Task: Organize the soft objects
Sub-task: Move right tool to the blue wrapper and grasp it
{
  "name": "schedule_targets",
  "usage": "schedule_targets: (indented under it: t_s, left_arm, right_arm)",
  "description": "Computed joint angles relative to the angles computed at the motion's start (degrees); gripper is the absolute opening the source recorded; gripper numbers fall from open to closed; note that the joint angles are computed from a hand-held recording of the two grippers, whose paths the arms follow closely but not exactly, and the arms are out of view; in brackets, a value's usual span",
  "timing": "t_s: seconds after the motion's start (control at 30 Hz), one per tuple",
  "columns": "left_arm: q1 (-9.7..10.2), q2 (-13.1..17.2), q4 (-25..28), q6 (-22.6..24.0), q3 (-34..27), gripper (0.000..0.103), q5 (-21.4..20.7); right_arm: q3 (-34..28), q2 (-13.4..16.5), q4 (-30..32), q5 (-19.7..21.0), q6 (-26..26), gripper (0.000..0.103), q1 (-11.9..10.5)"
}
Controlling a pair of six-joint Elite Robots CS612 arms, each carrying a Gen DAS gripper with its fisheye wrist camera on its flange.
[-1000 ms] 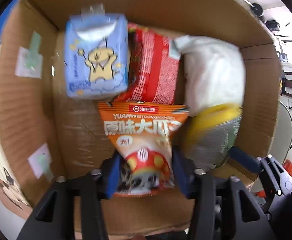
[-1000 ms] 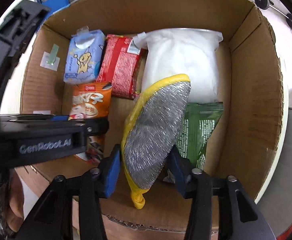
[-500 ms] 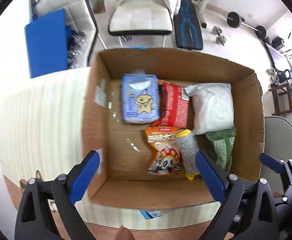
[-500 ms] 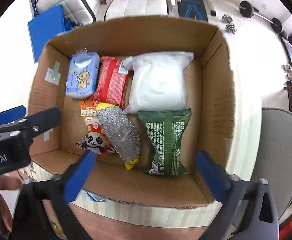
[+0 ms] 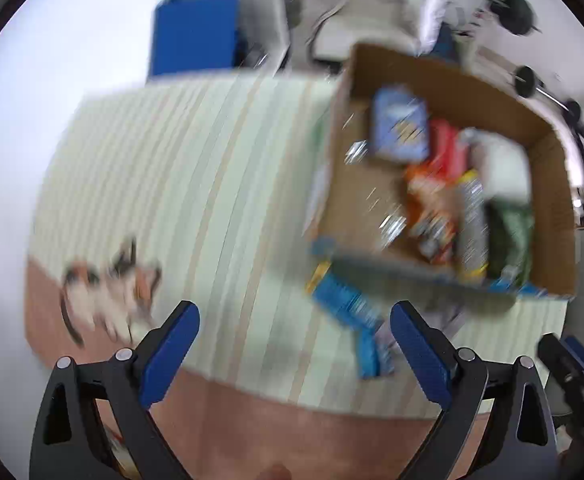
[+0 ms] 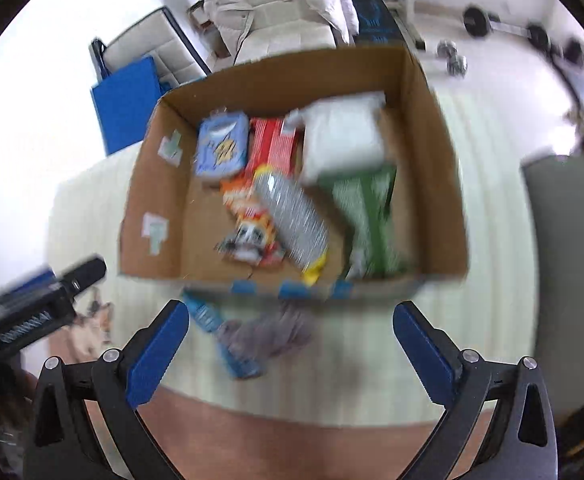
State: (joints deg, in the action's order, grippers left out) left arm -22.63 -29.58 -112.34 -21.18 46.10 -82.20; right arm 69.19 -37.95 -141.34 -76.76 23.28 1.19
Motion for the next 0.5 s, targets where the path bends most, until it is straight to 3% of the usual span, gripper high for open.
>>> schedule_targets:
  t_s: [0.13, 0.2, 0.3, 0.37, 0.4, 0.43, 0.5]
  left_arm:
    - [1.18, 0.7, 5.1, -3.2, 1.8, 0.098, -3.9]
    - [1.34, 0.8, 5.3, -3.2, 3.0, 0.098, -5.1]
    - [1.35, 1.3, 5.6, -2.5, 3.3, 0.098, -5.5]
    - [1.27, 1.5, 5.8, -2.1, 3.1, 0.098, -4.4]
    - [1.21, 1.7, 6.1, -1.9, 2.9, 0.098, -3.5]
    - [1.17, 1.7, 6.2, -1.9, 2.9, 0.098, -2.4]
    - [0.97, 1.1, 5.6, -1.9, 4.1, 0.098, 1.4]
  right_arm:
    - [3.2, 0.5, -1.8, 3.0, 4.9, 0.103, 0.0]
    - [2.4, 2.1, -0.5, 5.5, 7.2, 0.101, -0.1]
    - [0.5, 4.6, 0.1, 5.9, 9.3, 0.100, 0.5]
    - [-0.9, 6.0, 1.0, 5.8, 10.0, 0.091, 0.9]
    - [-1.5, 6.5, 1.2, 5.5, 9.7, 0.080, 1.3]
    - [-1.8, 6.6, 1.1, 5.1, 8.9, 0.076, 1.6]
    - [-2.1, 6.7, 0.2, 4.1, 4.8, 0.076, 2.7]
